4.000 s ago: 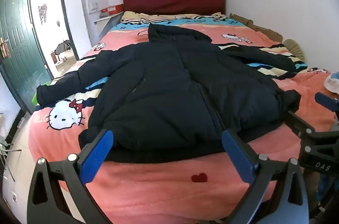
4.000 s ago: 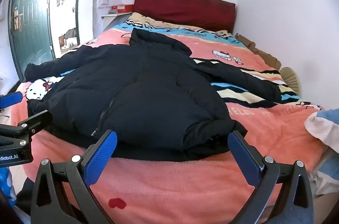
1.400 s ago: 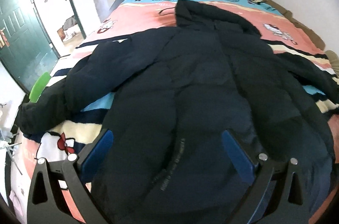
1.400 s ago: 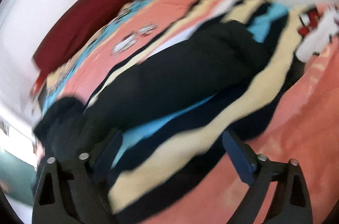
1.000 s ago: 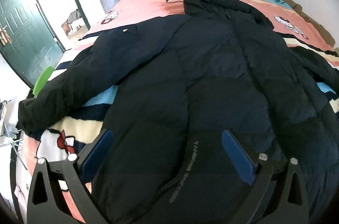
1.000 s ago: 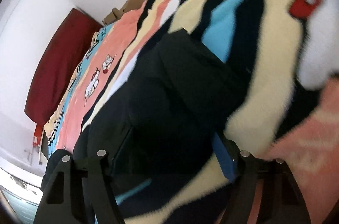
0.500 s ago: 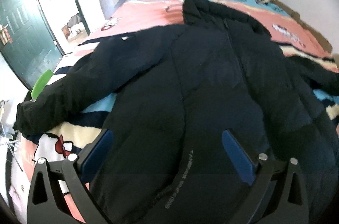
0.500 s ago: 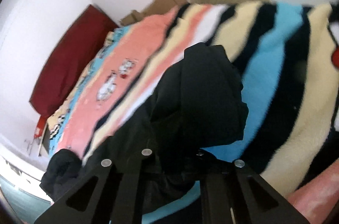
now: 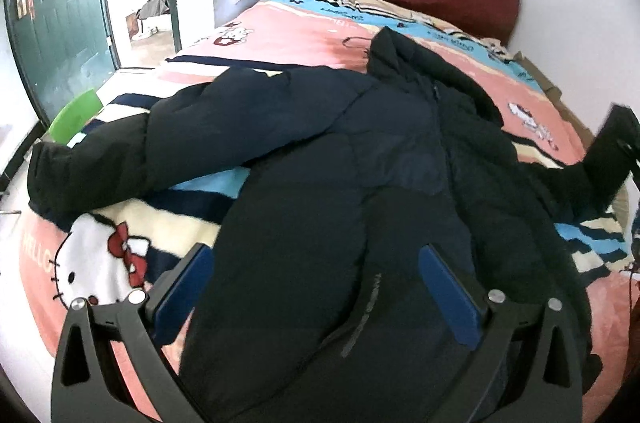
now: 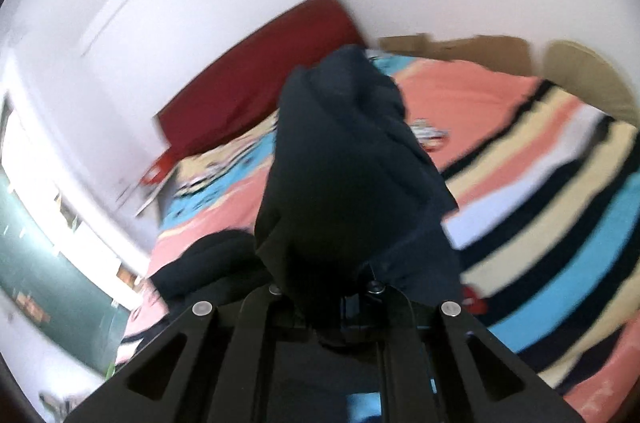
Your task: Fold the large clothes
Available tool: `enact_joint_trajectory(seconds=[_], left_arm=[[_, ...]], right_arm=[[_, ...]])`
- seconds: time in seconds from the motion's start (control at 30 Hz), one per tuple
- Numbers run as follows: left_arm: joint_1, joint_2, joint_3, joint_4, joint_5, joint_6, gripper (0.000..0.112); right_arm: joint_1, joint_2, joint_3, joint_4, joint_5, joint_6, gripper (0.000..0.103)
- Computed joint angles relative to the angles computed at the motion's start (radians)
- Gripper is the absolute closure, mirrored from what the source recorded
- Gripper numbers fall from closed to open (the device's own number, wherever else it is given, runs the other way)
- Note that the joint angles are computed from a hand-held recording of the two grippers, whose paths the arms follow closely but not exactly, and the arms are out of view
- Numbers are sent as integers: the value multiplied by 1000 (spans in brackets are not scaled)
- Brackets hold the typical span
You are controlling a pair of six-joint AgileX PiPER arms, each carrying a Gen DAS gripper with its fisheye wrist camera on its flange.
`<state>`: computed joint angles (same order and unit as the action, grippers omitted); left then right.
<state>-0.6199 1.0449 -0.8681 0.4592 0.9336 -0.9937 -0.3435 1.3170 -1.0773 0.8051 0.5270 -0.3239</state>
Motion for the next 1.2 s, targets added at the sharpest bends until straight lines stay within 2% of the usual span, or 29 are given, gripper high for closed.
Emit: enact_joint_trajectory(seconds=[0.1, 0.2, 0.4, 0.57, 0.83, 0.97, 1.0, 1.1, 1.13, 1.2], left_arm=[[-21, -45, 20, 36, 39, -33, 9], [5, -91, 47, 28, 40, -8, 9], [143, -121, 73, -69, -14, 142, 9], [166, -134, 92, -34, -11, 123, 9], [229, -139, 87, -51, -18, 148, 9], [201, -134, 59, -30, 19, 144, 9], [199, -133, 50, -36, 29, 153, 9], [180, -138, 21, -34, 66, 152, 9], [170, -138, 13, -28, 77, 146, 9], [129, -136, -8, 3, 107, 117, 9]], right_arm=[[135, -3, -48, -83, -2, 96, 95], [294, 5, -77, -207, -34, 214, 95], [629, 92, -137, -548, -83, 540, 95], [824, 198, -167, -702, -99, 682, 95], [959, 392, -209, -717, -90, 685, 95], [1010, 505, -275, -774, -36, 743, 94], [1033, 524, -285, -826, -21, 799, 93], [1054, 556, -298, -861, 2, 827, 91], [1054, 552, -292, -859, 5, 827, 88], [1053, 529, -275, -844, 6, 820, 69]])
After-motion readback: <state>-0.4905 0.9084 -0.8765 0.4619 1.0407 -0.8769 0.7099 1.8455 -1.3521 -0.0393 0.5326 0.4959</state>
